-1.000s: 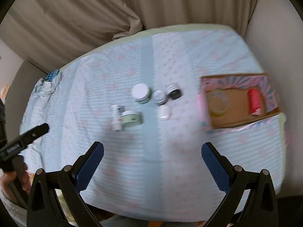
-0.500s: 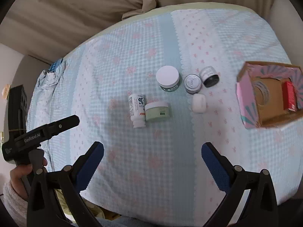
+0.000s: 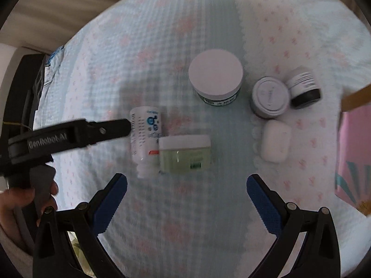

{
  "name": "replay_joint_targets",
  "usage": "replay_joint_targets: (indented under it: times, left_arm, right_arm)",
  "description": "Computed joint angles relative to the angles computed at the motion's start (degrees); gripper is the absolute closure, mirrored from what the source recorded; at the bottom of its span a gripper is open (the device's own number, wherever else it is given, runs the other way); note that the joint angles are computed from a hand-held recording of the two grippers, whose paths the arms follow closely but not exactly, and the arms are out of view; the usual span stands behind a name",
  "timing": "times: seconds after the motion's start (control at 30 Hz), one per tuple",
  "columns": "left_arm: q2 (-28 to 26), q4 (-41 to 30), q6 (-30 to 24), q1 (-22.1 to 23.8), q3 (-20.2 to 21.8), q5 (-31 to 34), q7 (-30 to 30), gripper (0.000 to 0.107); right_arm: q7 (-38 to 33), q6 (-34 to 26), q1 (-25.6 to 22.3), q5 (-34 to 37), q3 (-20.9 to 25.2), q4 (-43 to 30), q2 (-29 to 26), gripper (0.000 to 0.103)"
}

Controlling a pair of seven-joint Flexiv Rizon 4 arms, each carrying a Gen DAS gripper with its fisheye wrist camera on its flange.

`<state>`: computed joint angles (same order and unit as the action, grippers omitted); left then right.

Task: Organize rigid objects
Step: 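Grasp the white pill bottle with the left tool while the right tool grasps the pale green jar, then carry the pill bottle and green jar over the cardboard box with both tools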

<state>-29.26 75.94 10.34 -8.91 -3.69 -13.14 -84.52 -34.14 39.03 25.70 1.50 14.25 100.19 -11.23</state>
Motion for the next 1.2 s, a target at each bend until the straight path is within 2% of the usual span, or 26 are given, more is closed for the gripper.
replay_joint_targets:
  times: [0.1, 0.33, 0.43, 0.53, 0.63, 0.67, 0.77, 1.07, 1.2]
  left_arm:
    - [-1.89, -1.26, -0.57, -0.9, -0.03, 1.32, -0.81, 0.016]
    - [-4.46, -2.31, -0.91, -2.26, 0.16, 2.75, -3.05, 0.017]
    - [-5.06, -2.16, -0.88, -2.6, 0.07, 2.95, -3.45, 0.03]
    - [-5.43, -2.2, -0.75, -3.42, 0.17, 4.41, -3.1, 0.035]
    - [-4.88, -1.27, 0.37, -4.38, 0.31, 6.04, -2.32, 0.042]
    - [-4.57, -0.61, 1.0, -4.47, 0.27, 6.02, -2.15, 0.046]
    - [-2.94, 1.98, 2.36, -3.21, -0.13, 3.9, -0.6, 0.059]
    - [-0.04, 5.42, 4.56, -1.56, 0.09, 1.91, 1.76, 0.06]
    - [-0.89, 3.34, 4.74, -1.0, 0.04, 1.19, 0.92, 0.06]
  right_arm:
    - [-1.65, 1.7, -0.62, 1.81, -0.04, -0.11, -1.9, 0.0]
    - [-4.59, 2.67, -1.56, 4.26, 0.0, -1.35, -5.12, 0.0]
    - [-6.43, 3.12, -2.07, 5.54, 0.24, -2.22, -6.58, 0.001]
    - [-8.45, 2.27, -2.09, 5.45, 0.29, -3.72, -8.21, 0.002]
    - [-9.89, 1.61, -2.34, 6.43, 0.61, -4.65, -9.33, 0.017]
    - [-10.3, 1.73, -2.47, 7.11, 0.77, -4.86, -9.66, 0.029]
    - [-10.89, 2.65, -2.53, 8.28, 0.95, -5.27, -10.21, 0.037]
    - [-10.66, 0.32, -1.12, 4.67, 0.18, -6.06, -10.3, 0.037]
    - [-9.98, 0.01, -0.62, 3.32, -0.06, -5.62, -9.72, 0.037]
